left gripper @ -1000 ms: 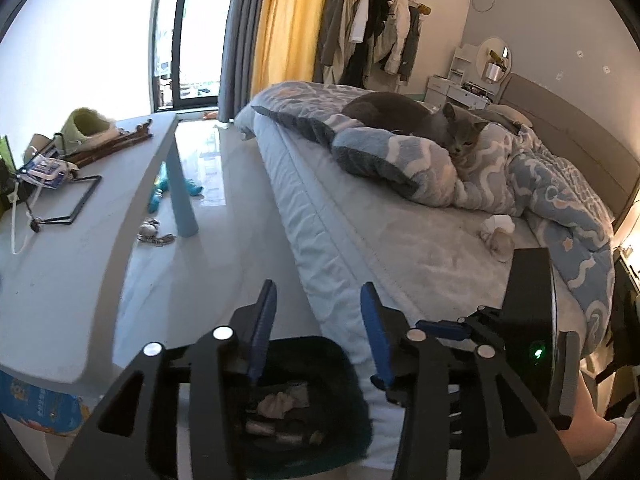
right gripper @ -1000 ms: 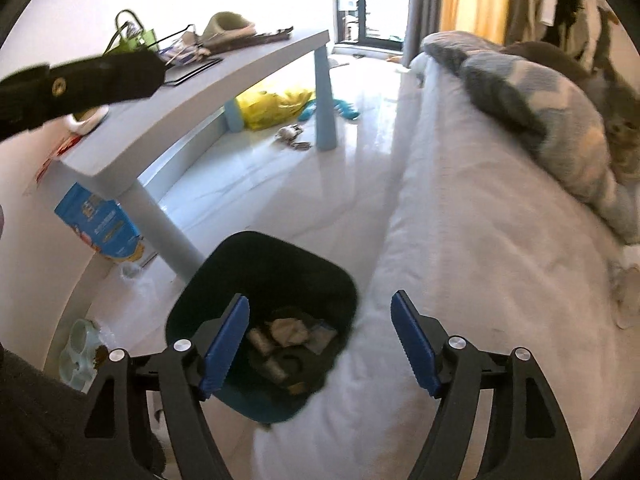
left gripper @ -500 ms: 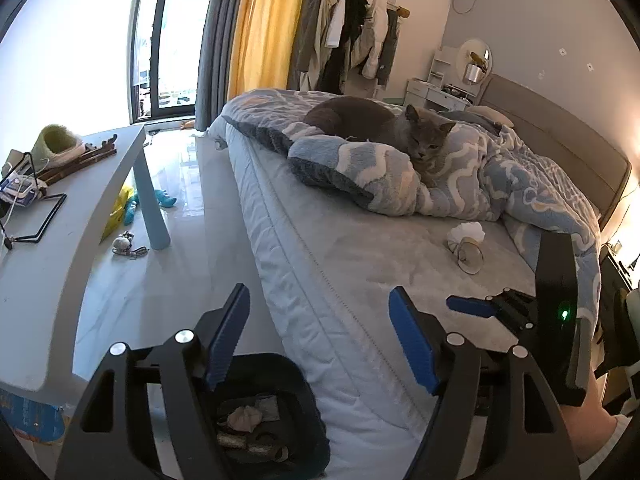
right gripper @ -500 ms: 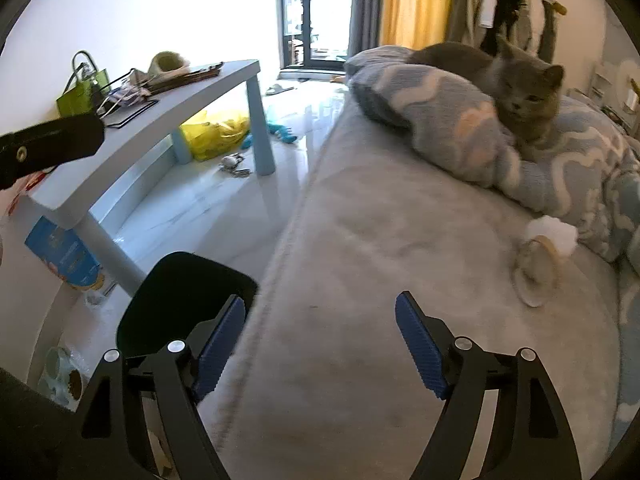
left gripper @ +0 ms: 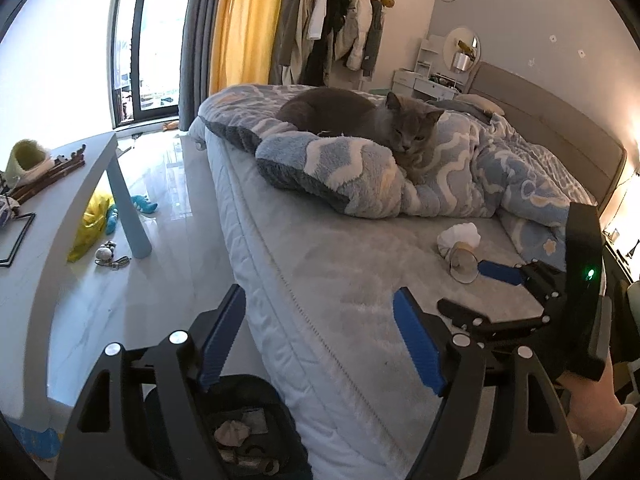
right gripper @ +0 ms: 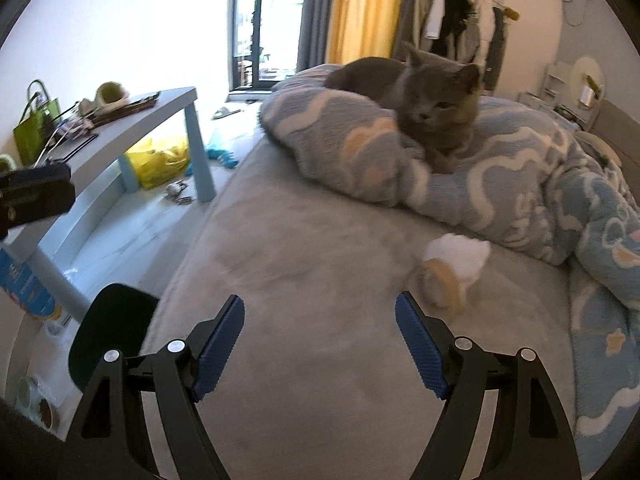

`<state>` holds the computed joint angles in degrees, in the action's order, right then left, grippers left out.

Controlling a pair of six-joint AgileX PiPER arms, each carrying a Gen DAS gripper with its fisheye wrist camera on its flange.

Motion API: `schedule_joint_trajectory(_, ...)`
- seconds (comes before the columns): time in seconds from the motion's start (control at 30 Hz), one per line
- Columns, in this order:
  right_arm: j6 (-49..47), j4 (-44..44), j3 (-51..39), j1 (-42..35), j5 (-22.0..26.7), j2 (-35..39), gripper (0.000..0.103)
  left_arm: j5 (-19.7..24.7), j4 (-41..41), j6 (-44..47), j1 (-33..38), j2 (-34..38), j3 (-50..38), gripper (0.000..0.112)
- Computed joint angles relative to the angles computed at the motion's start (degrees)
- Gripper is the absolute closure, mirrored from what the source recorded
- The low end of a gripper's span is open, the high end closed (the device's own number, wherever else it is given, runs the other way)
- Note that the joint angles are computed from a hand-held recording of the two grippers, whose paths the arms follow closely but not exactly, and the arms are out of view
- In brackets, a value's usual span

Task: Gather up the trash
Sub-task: 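Move both open tools back over the bed toward the remaining trash, then grasp the cardboard tape ring with the right tool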

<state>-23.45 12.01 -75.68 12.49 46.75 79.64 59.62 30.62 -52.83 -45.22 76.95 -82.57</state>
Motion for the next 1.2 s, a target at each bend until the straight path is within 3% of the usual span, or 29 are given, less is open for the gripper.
schedule_joint_trajectory(0.17,-1.12,0.17,-2.76,-3.37,0.27,2.65,0.026,-2.13,-2.29,2.2,2.4,2.55,-1.61,0.034)
schedule_joint_trajectory(0.27,-0.63,-1.13,-4.34,-3.69,0.87,4.57,0.038,-3.09,-3.45,3.17,3.4,4.06,-2.43,0.034)
schedule_joint_trajectory(0.37,-0.19,-2.29,-5.62,-4.01,1.25,6.16,0.043,-4.08,-4.81,4.3,4.36,5.46,-3.46,0.034)
schedule_joint_trajectory(0.9,0.12,-6.48,-7.52,-6.17,0.6,10.97,0.053,-6.81,-10.13,9.82,7.0,11.34,-7.91,0.033)
schedule_joint_trajectory(1.2,-4.41,-2.96,-7.21,-9.37,0.57,12.9,0.059,-7.63,-11.33,10.8,6.38,15.87,-11.96,0.033)
